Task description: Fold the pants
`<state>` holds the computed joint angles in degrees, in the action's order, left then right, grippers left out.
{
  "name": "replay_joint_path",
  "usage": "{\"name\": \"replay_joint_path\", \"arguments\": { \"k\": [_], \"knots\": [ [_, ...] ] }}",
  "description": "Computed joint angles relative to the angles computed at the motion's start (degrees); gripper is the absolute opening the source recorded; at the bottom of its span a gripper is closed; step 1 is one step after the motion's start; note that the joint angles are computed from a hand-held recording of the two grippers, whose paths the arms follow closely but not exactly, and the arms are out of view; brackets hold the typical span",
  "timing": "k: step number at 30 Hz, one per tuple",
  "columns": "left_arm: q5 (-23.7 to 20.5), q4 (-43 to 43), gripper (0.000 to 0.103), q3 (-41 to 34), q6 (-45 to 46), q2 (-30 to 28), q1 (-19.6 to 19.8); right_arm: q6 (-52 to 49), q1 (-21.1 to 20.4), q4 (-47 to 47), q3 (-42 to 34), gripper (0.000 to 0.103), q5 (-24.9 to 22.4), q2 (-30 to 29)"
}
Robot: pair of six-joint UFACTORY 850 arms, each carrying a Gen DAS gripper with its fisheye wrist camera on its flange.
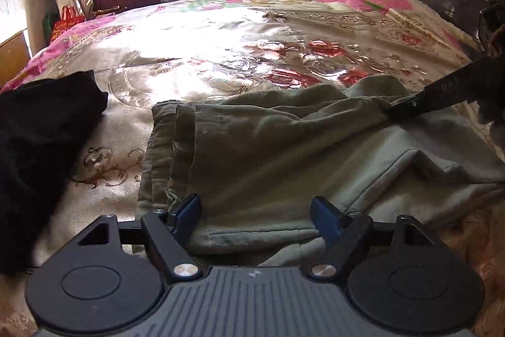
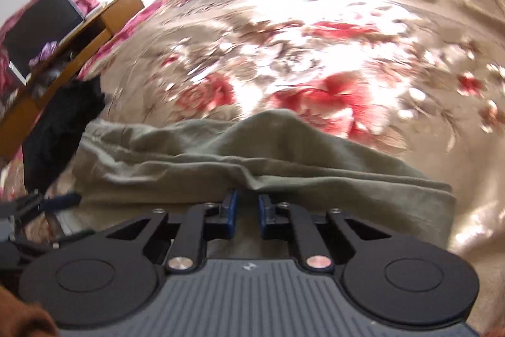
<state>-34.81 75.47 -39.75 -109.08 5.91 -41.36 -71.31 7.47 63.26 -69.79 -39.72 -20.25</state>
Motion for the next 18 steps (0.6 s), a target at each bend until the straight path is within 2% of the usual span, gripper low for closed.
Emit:
{"name": "replay_joint_path", "arguments": {
  "k": [1,2,4,7,8,9,10,11,12,14,16,18],
  "knots": [
    [-2.0,-3.1,0.091,-1.2,4.6,-0.2,-1.0,-2.0,-1.1,2.2,1.3,0.021,1.1,1.3],
    [-4.5,-5.1,0.091,-2.2,7.5,-0.6,-2.0,-3.3,-2.2,3.9,2.2,0.024,1.2,2.1],
    [-6.6,-5.8,0.090,-3.7,9.8,-0.4,-3.0,-5.4,-4.3,6.6,3.0,0.024,-0.8,2.9],
    [-5.5,-0.5,0.091,-5.8,7.6,-0.3,-3.5,-9.1,-5.0,8.5,3.5,0.026,0.1,2.9],
    [-5.6,1.4,0.093,-6.7,7.0,-1.0,-3.7,-7.8,-4.5,6.8,2.8,0.027,1.3,2.3],
    [-4.7,2.9,0.093,-7.8,7.0,-2.3,-3.5,-4.0,-3.4,3.1,1.6,0.027,4.5,1.1],
    [-3.2,2.6,0.093,-9.0,8.1,-3.7,-3.0,-0.7,-2.5,0.3,0.5,0.022,7.2,-0.2],
    [-1.6,0.1,0.093,-10.3,11.2,-5.3,-2.4,0.4,-2.5,-0.1,-0.2,0.019,7.5,-1.0],
    [-1.3,-3.7,0.093,-11.5,15.4,-6.8,-2.0,1.2,-2.8,0.8,-0.6,0.019,6.7,-1.2],
    [-2.8,-10.5,0.093,-12.6,24.2,-9.2,-2.4,-0.9,-4.6,5.3,1.0,0.028,4.8,0.7],
    [-3.9,-9.5,0.093,-10.8,23.4,-8.2,-3.6,-2.8,-7.1,7.7,3.7,0.032,2.8,3.3],
    [-3.8,-12.1,0.093,-10.7,25.6,-7.0,-3.6,-1.3,-9.7,7.1,6.0,0.038,0.0,5.3]
  ]
}}
